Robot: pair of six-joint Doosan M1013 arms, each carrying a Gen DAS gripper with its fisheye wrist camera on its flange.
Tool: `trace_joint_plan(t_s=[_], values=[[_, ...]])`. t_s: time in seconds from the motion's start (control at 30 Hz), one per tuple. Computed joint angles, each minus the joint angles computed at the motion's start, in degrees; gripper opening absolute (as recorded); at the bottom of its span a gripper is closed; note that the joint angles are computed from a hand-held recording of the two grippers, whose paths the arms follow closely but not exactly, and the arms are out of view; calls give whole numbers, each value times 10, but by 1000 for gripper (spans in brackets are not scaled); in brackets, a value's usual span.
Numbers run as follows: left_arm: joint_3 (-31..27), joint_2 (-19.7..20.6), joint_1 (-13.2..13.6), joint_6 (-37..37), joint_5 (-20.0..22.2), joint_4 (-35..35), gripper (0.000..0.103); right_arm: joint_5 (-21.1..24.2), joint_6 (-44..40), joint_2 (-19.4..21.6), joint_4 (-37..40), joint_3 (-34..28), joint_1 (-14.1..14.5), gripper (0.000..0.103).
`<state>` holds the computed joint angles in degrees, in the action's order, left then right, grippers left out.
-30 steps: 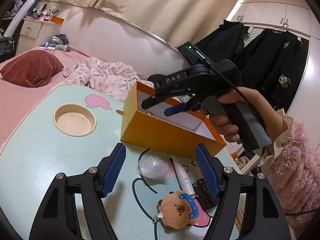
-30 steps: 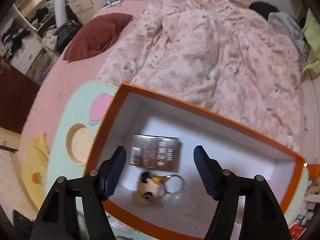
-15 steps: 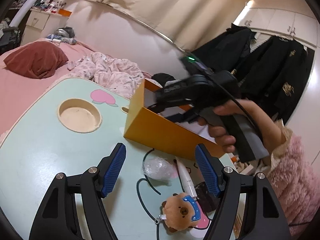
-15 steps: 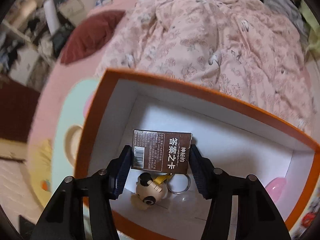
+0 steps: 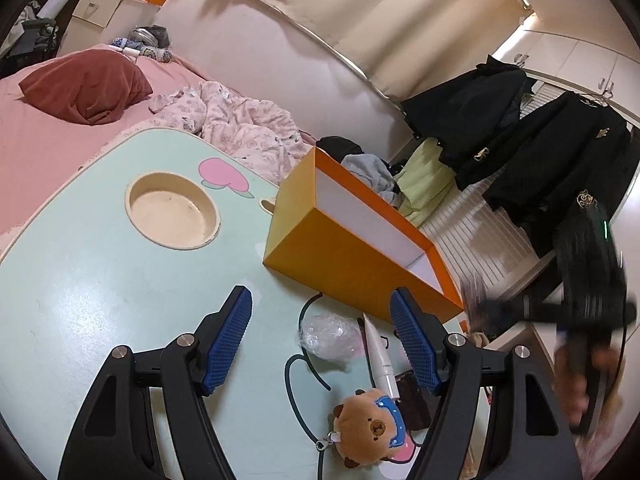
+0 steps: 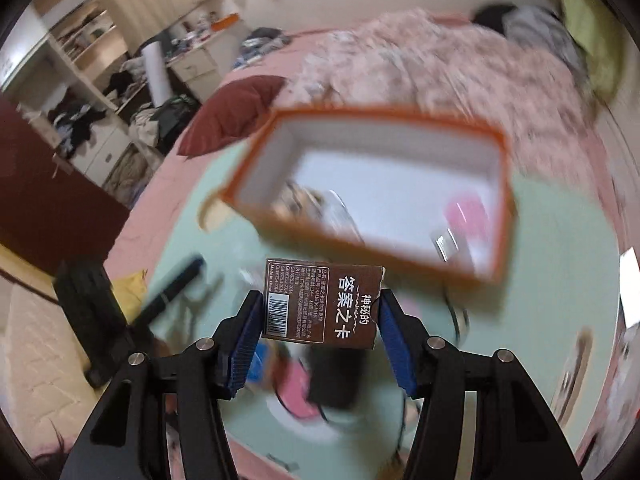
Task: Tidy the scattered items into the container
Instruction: 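Carry the brown card box out and set it on the table with right tool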
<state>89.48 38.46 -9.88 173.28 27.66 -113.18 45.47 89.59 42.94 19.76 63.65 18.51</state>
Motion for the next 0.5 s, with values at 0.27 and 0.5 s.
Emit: trace_joint_plan(t_s=[0.27, 0.5], values=[[-10, 4, 0, -46, -11, 45, 72, -41, 33, -13, 16, 83, -20, 59], [-28, 11, 0, -125, -7, 139, 72, -228, -213, -57, 248, 178, -24, 74]])
